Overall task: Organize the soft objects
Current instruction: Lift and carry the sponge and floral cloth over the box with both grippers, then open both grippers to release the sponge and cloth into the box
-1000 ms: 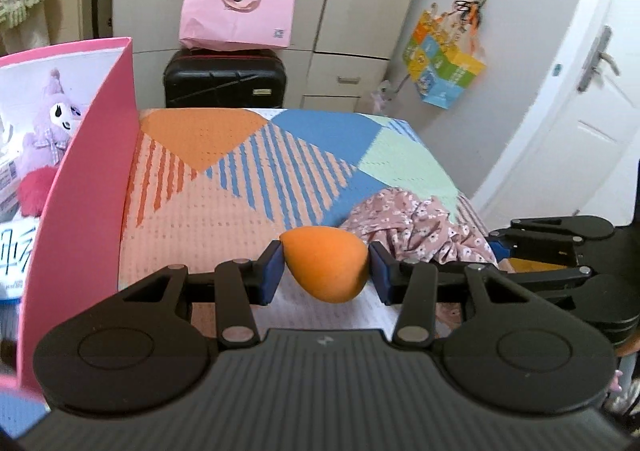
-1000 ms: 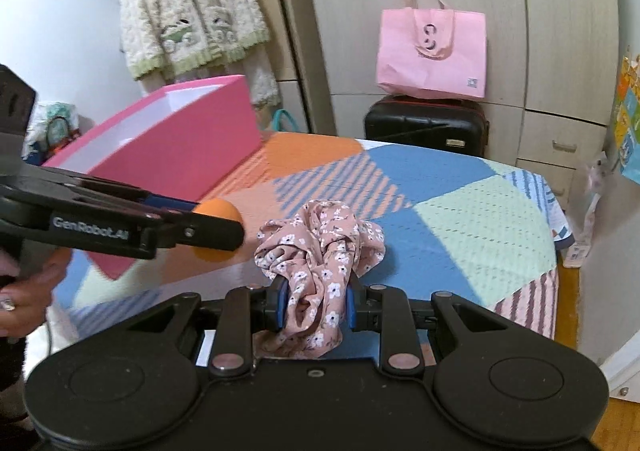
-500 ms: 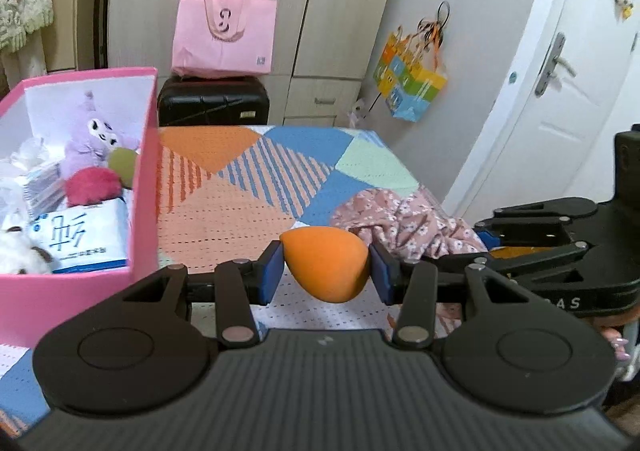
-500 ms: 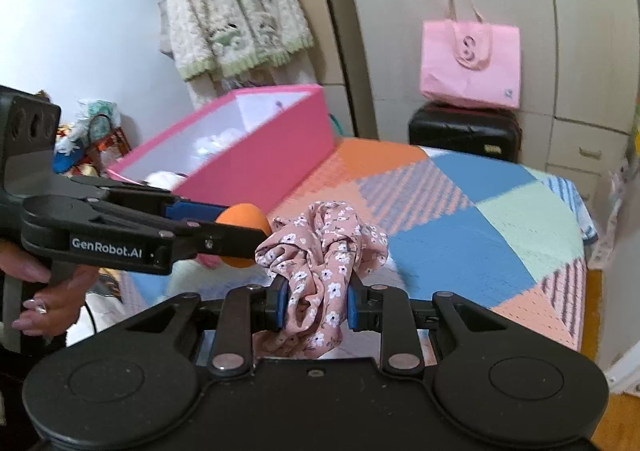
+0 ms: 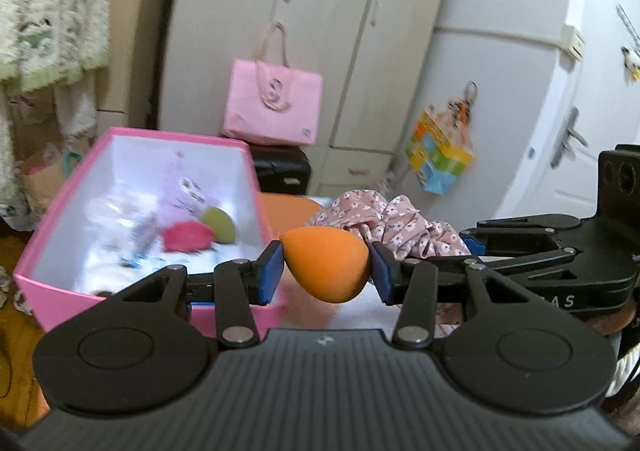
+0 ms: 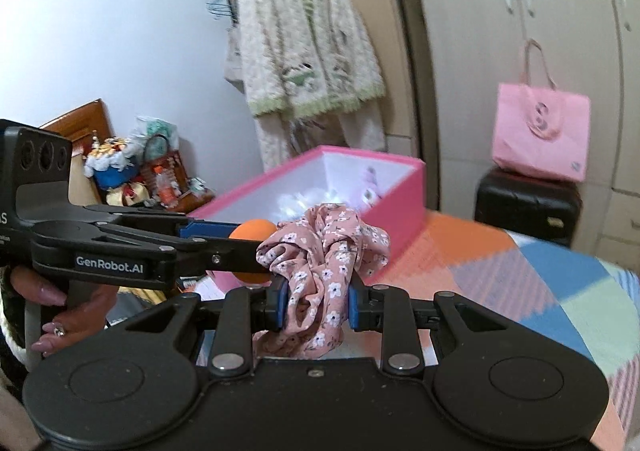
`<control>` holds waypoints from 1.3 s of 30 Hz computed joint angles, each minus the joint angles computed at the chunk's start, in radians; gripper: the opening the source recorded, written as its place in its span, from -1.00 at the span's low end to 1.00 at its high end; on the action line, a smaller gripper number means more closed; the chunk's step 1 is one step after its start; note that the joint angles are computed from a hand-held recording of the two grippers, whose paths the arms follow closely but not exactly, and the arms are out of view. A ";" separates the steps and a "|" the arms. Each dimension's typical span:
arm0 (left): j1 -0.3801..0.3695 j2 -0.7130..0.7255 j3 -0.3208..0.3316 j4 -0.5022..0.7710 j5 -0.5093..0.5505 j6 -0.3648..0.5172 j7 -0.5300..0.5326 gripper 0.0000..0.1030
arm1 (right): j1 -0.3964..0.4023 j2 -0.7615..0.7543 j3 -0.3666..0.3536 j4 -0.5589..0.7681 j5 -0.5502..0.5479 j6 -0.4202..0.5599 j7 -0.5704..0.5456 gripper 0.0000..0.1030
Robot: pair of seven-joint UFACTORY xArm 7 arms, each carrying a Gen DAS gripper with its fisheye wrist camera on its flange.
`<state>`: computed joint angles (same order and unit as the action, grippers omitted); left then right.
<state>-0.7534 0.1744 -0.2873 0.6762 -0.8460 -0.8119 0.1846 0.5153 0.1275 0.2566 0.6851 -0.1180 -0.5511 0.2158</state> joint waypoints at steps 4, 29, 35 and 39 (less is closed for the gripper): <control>0.021 -0.029 0.006 -0.044 0.001 -0.032 -0.030 -0.11 | 0.021 0.060 0.008 0.088 -0.002 0.012 -0.030 -0.38; 0.185 0.067 0.145 0.041 0.108 0.158 -0.099 -0.10 | 0.508 0.441 -0.415 0.644 0.495 0.299 -0.454 -0.34; 0.154 0.088 0.164 0.086 0.020 0.179 0.006 -0.07 | 0.470 0.476 -0.402 0.693 0.415 0.343 -0.376 -0.33; 0.115 0.113 0.175 0.144 -0.113 0.182 0.144 -0.03 | 0.474 0.486 -0.423 0.704 0.369 0.359 -0.327 -0.04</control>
